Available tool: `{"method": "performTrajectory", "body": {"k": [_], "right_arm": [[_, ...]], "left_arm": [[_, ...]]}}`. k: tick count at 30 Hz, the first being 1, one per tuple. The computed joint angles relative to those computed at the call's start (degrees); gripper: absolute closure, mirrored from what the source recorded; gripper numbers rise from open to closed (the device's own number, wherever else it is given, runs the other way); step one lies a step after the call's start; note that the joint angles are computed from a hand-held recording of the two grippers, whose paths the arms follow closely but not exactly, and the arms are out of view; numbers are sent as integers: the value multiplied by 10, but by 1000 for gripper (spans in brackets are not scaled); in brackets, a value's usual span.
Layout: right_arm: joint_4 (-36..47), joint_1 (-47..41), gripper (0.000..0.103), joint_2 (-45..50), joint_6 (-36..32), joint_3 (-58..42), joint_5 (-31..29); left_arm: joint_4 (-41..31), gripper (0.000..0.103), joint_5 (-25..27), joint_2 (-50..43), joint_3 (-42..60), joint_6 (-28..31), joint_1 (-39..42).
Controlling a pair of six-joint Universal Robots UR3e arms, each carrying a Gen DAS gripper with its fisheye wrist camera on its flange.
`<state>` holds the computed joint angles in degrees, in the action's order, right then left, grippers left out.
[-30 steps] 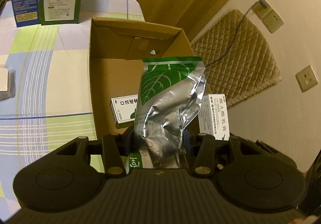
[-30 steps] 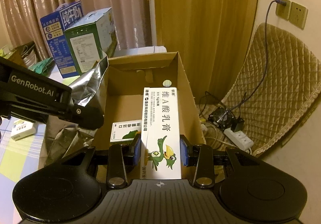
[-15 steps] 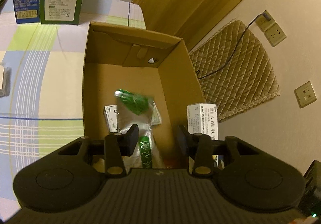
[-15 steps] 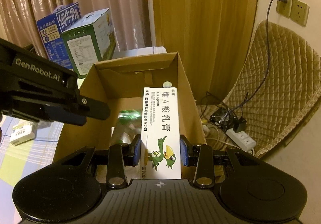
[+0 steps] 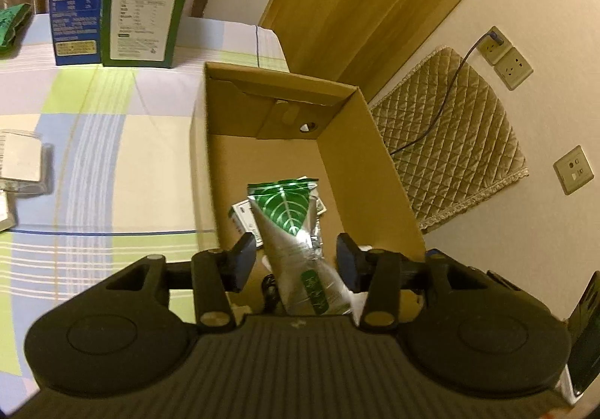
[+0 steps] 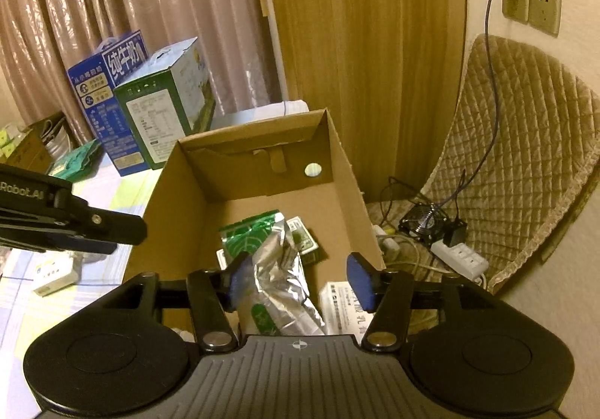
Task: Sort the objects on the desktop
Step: 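Open both tools to release the foil bag and ointment box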
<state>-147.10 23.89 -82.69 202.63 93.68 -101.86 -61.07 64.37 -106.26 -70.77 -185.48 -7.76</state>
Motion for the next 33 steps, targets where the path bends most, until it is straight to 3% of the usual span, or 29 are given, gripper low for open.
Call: {"method": "performTrajectory", "body": {"k": [4,6,8,12,16,25,29,33], "right_arm": [[-1,15,38,-22,14,19,-11],[-6,26,32,-33,23,30,-19],[-11,39,27,-44,36,42,-26],[-7,75,20,-55,59,47,-45],[9,122,13,-48,83,29,-70],[31,223,2,-4,133,-26,-116],[47,262,2,20,159,-53,-127],[60,292,2,42,180,-75,-135]], "left_arm": [[19,45,-13,50,-65,20,20],[33,29,-22,83,-108,36,33],[44,20,-37,116,-151,57,49],[34,8,-51,184,-219,102,81],[17,2,-61,258,-283,158,120],[-102,1,-87,461,-400,341,271],[-184,1,-106,562,-427,466,362],[-330,1,-139,648,-425,627,478]]}}
